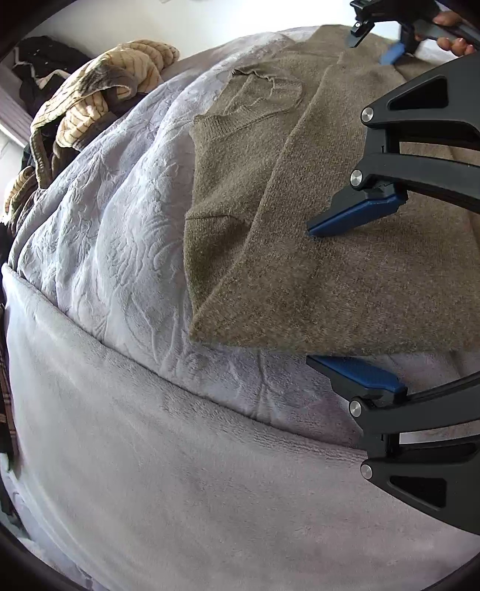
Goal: Fold small clothes
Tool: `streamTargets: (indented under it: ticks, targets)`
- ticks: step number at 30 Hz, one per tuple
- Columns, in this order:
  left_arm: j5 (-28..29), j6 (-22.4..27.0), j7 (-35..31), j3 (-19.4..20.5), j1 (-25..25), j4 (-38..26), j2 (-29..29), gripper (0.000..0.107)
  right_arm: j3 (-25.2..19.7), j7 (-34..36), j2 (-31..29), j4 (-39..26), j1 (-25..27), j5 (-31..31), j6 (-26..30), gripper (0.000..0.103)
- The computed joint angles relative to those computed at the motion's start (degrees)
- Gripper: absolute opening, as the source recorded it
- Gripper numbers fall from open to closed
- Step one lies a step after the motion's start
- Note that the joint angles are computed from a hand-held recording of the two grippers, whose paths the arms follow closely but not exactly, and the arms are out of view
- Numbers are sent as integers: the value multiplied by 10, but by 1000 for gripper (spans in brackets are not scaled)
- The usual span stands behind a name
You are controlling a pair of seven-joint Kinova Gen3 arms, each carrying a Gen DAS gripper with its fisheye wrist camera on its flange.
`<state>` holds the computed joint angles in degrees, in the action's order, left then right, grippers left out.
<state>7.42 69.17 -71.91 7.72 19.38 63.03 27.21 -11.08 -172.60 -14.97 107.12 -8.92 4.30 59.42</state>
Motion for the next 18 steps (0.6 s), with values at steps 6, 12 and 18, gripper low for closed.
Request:
streamTargets:
  ticks: [6,12,18]
  targets:
    - [11,-11,-9,2,-7,13,-3,66,-33,5,-96,90,52,-88,-84,100]
    - [33,-20,-32,12,-22,13,-10,17,34,110,-47,111,16,-134,-178,44]
    - [35,-80,-42,1,-35,67,-55,16,70,231,-60,61,-19,-90,-174,8]
